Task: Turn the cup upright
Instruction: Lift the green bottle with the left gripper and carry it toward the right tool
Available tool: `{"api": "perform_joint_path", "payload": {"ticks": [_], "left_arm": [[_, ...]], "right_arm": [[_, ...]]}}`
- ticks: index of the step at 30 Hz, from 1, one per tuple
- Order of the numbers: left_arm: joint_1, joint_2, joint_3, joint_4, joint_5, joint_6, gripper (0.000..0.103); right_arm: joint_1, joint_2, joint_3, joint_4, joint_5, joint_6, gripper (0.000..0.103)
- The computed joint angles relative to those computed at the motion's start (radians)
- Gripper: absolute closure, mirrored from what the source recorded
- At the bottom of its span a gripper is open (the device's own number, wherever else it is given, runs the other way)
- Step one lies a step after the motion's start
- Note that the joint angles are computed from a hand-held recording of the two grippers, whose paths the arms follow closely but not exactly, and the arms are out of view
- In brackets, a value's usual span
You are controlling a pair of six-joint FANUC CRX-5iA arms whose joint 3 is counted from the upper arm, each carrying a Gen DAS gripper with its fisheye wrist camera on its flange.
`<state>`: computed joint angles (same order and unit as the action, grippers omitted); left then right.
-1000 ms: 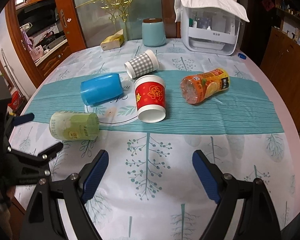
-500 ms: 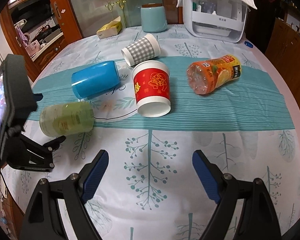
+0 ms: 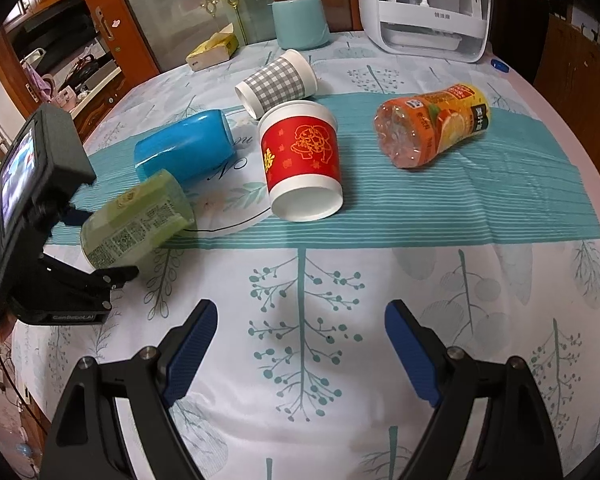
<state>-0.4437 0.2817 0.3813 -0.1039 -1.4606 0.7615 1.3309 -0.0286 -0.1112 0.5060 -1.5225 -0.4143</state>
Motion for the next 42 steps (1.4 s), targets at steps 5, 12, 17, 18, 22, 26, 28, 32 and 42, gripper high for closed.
{"api": "perform_joint_path", "payload": {"ticks": [5,12,17,18,22,26,28,32,42], "left_arm": [[0.053,0.047,0.048,0.174,-0.201,0.144,0.033],[0.107,0.043,-0.037,0.347,-0.284,0.435,0.033],[0.147,-0.028,-0.204,0.46,-0.229,0.593,0.033],[0.152,-0.044,-0.236,0.475,-0.214,0.613,0.033],[0.156,-0.099,-0.342,0.534,-0.167,0.719,0.033],[0.143,-0.133,-0.406,0.583,-0.134,0.793,0.033],[0.139,-0.135,-0.416,0.596,-0.127,0.802,0.033],[0.127,-0.137,-0.439,0.629,-0.117,0.813,0.024],[0.1,-0.142,-0.425,0.629,-0.097,0.775,0.02]], "right_arm": [[0.012,-0.017,-0.015,0.009,0.005,-0.027,0.017],[0.049,-0.053,-0.048,0.02,-0.008,-0.106,0.017],[0.082,-0.073,-0.061,0.023,-0.053,-0.156,0.017],[0.089,-0.075,-0.062,0.023,-0.065,-0.165,0.017],[0.119,-0.096,-0.078,0.027,-0.09,-0.212,0.017],[0.139,-0.105,-0.086,0.027,-0.115,-0.237,0.017],[0.147,-0.111,-0.092,0.026,-0.117,-0.25,0.017],[0.158,-0.117,-0.098,0.019,-0.124,-0.26,0.017],[0.175,-0.123,-0.103,0.031,-0.134,-0.282,0.017]]}}
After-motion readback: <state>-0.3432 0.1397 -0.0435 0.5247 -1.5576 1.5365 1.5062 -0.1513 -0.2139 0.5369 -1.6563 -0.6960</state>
